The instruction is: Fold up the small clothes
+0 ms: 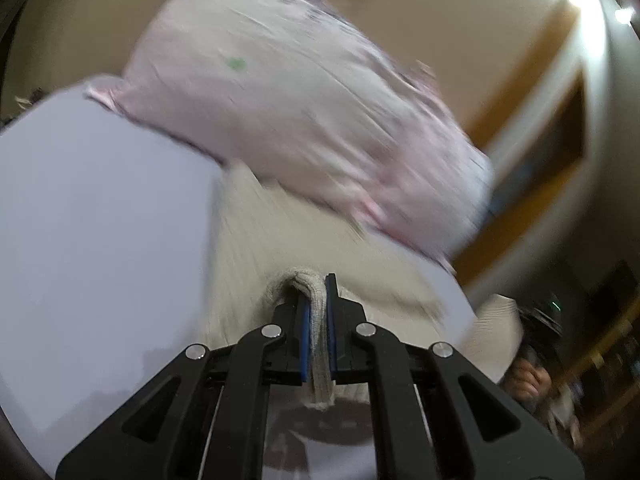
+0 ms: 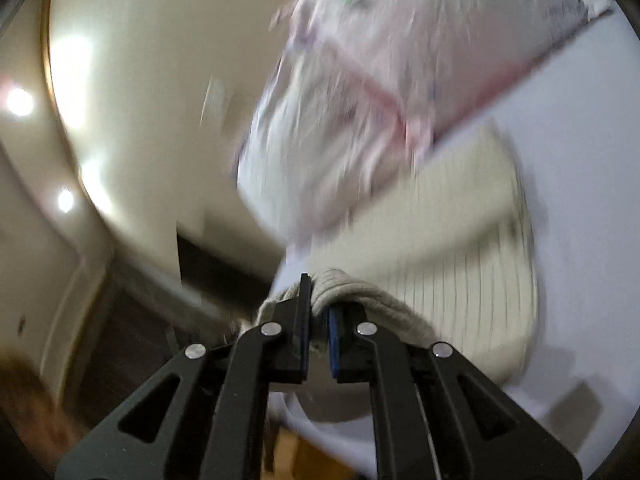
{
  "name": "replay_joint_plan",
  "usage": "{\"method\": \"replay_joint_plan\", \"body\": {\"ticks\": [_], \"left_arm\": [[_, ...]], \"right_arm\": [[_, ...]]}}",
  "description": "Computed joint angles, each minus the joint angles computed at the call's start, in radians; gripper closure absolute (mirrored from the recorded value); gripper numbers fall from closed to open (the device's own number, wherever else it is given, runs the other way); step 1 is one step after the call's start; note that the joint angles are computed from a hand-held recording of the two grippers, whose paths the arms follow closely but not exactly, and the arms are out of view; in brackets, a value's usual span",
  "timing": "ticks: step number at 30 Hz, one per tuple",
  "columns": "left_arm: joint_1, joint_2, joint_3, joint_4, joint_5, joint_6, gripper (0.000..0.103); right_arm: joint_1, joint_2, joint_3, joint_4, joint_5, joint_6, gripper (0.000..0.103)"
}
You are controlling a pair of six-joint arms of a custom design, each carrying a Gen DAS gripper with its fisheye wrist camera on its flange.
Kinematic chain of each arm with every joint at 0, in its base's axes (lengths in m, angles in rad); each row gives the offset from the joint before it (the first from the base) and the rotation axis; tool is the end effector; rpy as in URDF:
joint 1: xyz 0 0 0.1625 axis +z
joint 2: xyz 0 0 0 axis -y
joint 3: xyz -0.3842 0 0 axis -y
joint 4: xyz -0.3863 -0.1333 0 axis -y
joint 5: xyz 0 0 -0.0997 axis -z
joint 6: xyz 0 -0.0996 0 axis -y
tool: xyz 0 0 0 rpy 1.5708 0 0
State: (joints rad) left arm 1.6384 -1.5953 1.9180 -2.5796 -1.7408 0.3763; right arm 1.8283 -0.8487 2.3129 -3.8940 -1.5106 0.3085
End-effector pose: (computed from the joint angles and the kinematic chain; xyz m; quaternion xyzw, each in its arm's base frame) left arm 0.1497 -0.4873 0.4113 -0.1725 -0.9228 0.3445 0.0042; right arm 0.2456 -0.3856 0.0773 0.0106 0.9088 -0.3920 0.1425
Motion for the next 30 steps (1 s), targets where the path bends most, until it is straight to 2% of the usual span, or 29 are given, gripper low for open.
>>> {"method": "replay_joint_plan", "body": {"ticks": [2,4,7,10,11,12,13,14,15,16,17,19,24,26,27,29,30], "left_arm": [[-0.034,0.145,-0.106,-0.074,0.089,-0.083,0.097],[-0.052,0.287,-0.221,-0.098,0.18,-0.157,0.097],[-0.045,0.402,-0.332,-0.056,0.221,-0.23,0.097],[-0.03,0.441,-0.381,-0.016,0.2,-0.264,0.097],[-0.023,0.443,-0.394,0.005,0.175,-0.267,0.097],[-0.019,0.443,-0.407,0.027,0.155,-0.273,0.095],[-0.007,0.441,-0.424,0.055,0.114,-0.283,0.085],[-0.001,0.44,-0.442,0.074,0.079,-0.293,0.077],[0.001,0.429,-0.438,0.068,0.069,-0.293,0.047],[-0.007,0.401,-0.409,0.021,0.099,-0.285,0.013],[-0.01,0.377,-0.384,-0.024,0.117,-0.264,0.008],[-0.007,0.335,-0.353,-0.019,0.106,-0.206,0.008],[-0.02,0.317,-0.334,0.131,0.21,-0.138,0.011],[-0.021,0.322,-0.329,0.178,0.251,-0.133,0.021],[-0.02,0.328,-0.317,0.186,0.269,-0.134,0.028],[-0.018,0.309,-0.271,0.132,0.27,-0.106,0.033],[-0.016,0.305,-0.254,0.117,0.261,-0.114,0.045]], "right_arm": [[-0.047,0.056,-0.118,-0.003,-0.027,0.039,0.096],[-0.09,0.104,-0.222,0.049,-0.076,0.084,0.096],[-0.124,0.158,-0.325,0.157,-0.154,0.146,0.096],[-0.139,0.192,-0.388,0.216,-0.215,0.176,0.094],[-0.151,0.191,-0.398,0.229,-0.21,0.19,0.089],[-0.167,0.201,-0.417,0.238,-0.198,0.211,0.077],[-0.174,0.204,-0.415,0.222,-0.183,0.213,0.066],[-0.17,0.208,-0.415,0.198,-0.198,0.204,0.034],[-0.153,0.214,-0.414,0.153,-0.254,0.171,0.011],[-0.139,0.218,-0.416,0.126,-0.291,0.151,0.007],[-0.128,0.217,-0.406,0.092,-0.312,0.131,0.007],[-0.12,0.217,-0.401,0.066,-0.305,0.078,0.007],[-0.109,0.183,-0.341,0.035,-0.281,-0.007,0.004],[-0.107,0.178,-0.329,0.036,-0.261,-0.023,0.004],[-0.089,0.182,-0.353,0.076,-0.264,-0.023,0.004],[-0.084,0.172,-0.343,0.095,-0.249,-0.026,0.004],[-0.078,0.17,-0.346,0.107,-0.246,-0.024,0.004]]}}
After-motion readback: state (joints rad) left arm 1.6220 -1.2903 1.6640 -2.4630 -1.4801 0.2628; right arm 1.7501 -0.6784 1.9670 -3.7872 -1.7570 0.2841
